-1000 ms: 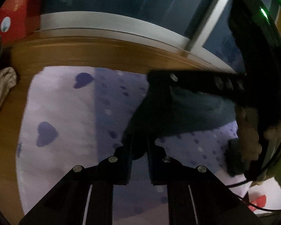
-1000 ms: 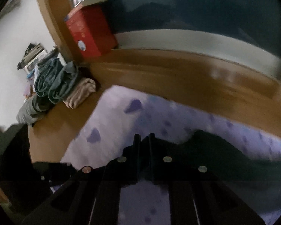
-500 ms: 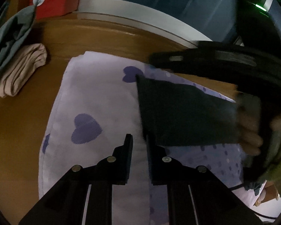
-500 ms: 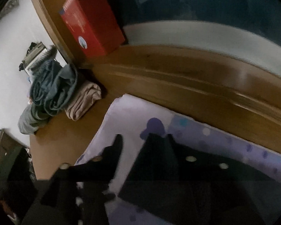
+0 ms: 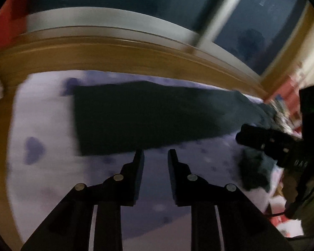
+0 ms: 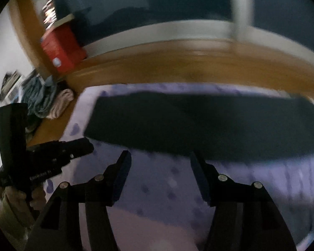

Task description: Fold clothes

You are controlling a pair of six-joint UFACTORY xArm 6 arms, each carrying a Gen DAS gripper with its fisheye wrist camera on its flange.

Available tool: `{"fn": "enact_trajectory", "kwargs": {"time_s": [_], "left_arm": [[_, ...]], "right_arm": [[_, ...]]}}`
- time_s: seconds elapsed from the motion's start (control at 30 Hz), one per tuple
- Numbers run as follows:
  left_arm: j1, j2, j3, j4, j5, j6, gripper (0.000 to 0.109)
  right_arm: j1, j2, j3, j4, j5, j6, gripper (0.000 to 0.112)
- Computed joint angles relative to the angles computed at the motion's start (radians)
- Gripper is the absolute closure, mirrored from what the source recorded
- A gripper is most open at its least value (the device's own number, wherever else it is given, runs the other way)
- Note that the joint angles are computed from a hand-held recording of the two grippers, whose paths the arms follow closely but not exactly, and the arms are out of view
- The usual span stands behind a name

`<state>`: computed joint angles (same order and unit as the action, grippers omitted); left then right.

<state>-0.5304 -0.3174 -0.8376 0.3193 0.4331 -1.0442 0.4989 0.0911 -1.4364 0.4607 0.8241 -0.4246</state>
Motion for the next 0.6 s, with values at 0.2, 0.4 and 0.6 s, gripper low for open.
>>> {"fn": "enact_trajectory", "kwargs": {"time_s": [0.2,0.4,0.6], "left_arm": [[-0.089,0.187,-0.186,-0.154,-0.015,0.191,0.086],[-0.178,0.382,-0.434,-0.311,0.041,0.399,0.086],[-0.234,0.573,-0.710,-0.386,0.157,0.479,0.086]], "right_arm": [[-0.153,-0.192,0.245,-0.050,-0.053,0.104,0.053],[-0.322,-0.311,0.413,-0.095,-0.112,0.189,0.053],[-0.411,-0.275,0.441,-0.107,-0.172,0.199,0.053]]}}
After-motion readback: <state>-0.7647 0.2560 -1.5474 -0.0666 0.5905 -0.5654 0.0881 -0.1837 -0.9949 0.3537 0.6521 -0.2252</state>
